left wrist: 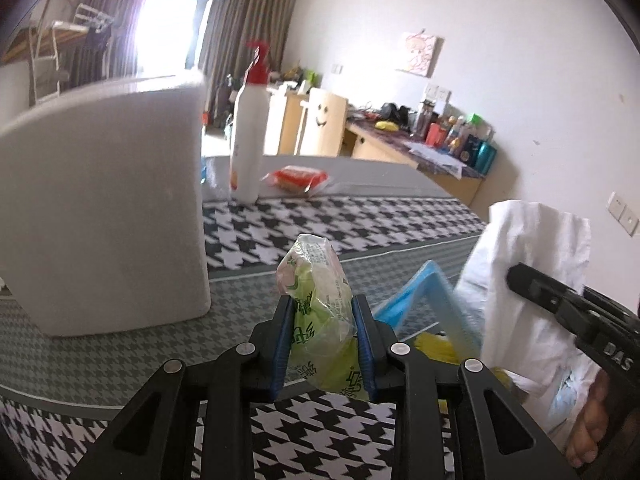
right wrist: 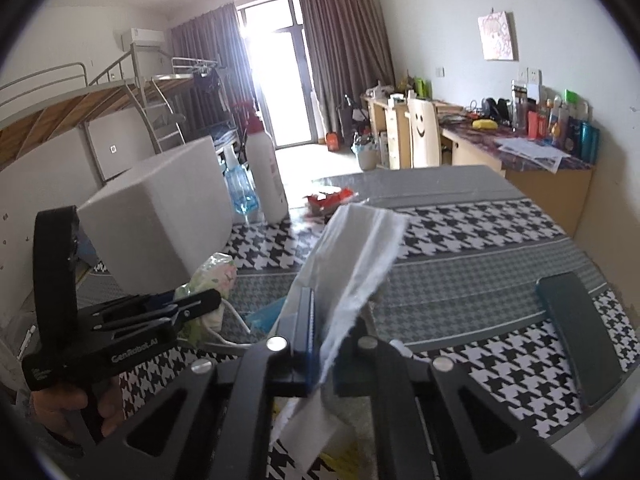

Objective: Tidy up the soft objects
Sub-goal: 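Lift green bag with left tool while right tool lifts grey sock and tissue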

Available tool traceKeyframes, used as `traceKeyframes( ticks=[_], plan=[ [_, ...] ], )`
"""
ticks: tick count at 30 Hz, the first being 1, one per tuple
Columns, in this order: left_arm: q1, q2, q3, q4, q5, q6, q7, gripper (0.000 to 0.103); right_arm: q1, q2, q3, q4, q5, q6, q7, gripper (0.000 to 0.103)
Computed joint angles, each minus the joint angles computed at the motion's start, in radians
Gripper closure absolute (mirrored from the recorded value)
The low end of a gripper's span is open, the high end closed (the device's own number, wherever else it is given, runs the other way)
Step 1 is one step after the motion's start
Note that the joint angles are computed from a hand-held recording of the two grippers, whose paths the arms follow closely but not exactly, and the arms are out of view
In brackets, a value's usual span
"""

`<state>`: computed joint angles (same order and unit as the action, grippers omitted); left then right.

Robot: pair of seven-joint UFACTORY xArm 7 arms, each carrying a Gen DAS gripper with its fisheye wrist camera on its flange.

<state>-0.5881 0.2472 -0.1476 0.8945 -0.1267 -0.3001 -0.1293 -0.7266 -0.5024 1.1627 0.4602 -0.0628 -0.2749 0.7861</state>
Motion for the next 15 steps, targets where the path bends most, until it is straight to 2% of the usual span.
traceKeyframes(
  ticks=[5, 9, 12, 15],
  plan=[
    [0.093, -0.054, -0.081, -0.045, 0.103, -0.025, -0.056, 0.072, 0.002, -0.026, 0.006, -0.001, 0.002, -0.003, 0.011, 0.094],
    [0.137, -0.097, -0.109, -0.078, 0.181, -0.049, -0.109, 0.072, 0.015, -0.042, 0.001, -0.010, 0.002, -0.010, 0.020, 0.094],
    [0.155, -0.102, -0.119, -0.084, 0.234, -0.040, -0.139, 0.072, 0.020, -0.046, -0.002, -0.017, 0.006, -0.026, 0.025, 0.094],
    [0.124, -0.099, -0.098, -0.089, 0.209, -0.040, -0.124, 0.072, 0.017, -0.039, 0.004, -0.016, 0.007, -0.041, 0.019, 0.094]
  ],
)
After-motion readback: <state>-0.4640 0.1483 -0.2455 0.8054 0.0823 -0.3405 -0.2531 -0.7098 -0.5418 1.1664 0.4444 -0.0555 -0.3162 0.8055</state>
